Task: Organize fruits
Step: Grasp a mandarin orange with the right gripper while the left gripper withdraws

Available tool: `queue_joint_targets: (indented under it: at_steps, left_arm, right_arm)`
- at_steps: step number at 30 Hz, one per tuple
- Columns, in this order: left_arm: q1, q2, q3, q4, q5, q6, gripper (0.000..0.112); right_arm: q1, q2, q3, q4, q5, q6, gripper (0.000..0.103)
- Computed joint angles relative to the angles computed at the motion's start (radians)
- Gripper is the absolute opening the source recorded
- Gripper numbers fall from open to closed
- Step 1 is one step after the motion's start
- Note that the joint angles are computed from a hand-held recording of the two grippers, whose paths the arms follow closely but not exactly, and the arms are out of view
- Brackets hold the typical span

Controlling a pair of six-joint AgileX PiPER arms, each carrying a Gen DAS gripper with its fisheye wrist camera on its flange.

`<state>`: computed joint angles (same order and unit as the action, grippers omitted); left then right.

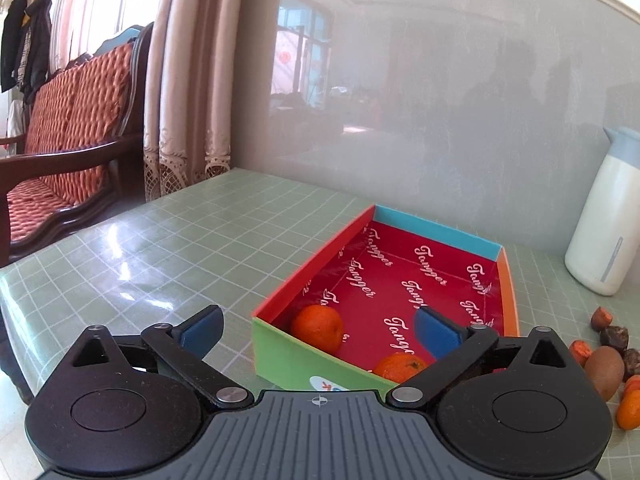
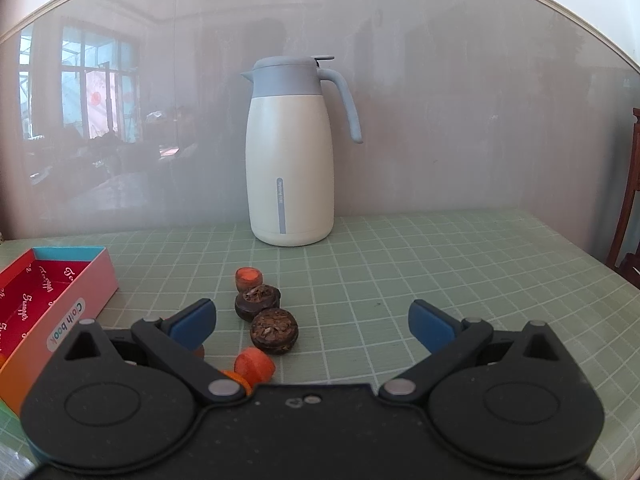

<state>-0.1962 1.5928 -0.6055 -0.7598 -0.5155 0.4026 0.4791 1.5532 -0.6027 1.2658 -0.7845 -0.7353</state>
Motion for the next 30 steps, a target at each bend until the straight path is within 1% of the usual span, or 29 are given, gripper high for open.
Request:
queue_joint_targets:
  at_steps: [2, 6, 11, 14, 18, 21, 23, 26, 30]
  left_arm:
    - [0.006, -0.013, 0.015, 0.017, 0.0, -0.003, 0.102]
    - [0.012, -0.047, 0.066, 0.058, -0.037, -0.013, 0.103]
    - [0.034, -0.078, 0.108, 0.107, -0.067, -0.029, 0.103]
    - [0.062, -0.09, 0.118, 0.14, -0.064, -0.057, 0.103]
    - [0.107, -0.103, 0.119, 0.172, -0.04, -0.105, 0.103]
    - [0.143, -0.109, 0.118, 0.199, -0.025, -0.141, 0.103]
    - [0.164, -0.113, 0.118, 0.219, -0.012, -0.169, 0.103]
    - [0.19, -0.114, 0.115, 0.249, 0.003, -0.205, 0.103]
    - [0.205, -0.114, 0.117, 0.277, 0.006, -0.23, 0.103]
  right_arm:
    - [0.003, 0.004, -0.003, -0.005, 0.002, 0.004, 0.103]
    - [0.01, 0.015, -0.015, -0.013, 0.01, 0.006, 0.103]
    - [-0.001, 0.026, -0.024, -0.049, 0.065, 0.017, 0.103]
    - [-0.009, 0.03, -0.022, -0.086, 0.1, 0.03, 0.102]
    - [-0.023, 0.048, -0.033, -0.099, 0.157, 0.021, 0.1]
    - [-0.04, 0.057, -0.034, -0.117, 0.203, 0.028, 0.095]
    - [-0.049, 0.065, -0.033, -0.127, 0.213, 0.032, 0.088]
    - [-0.068, 0.071, -0.036, -0.137, 0.242, 0.04, 0.08]
    - [-0.091, 0.077, -0.041, -0.176, 0.286, 0.087, 0.076]
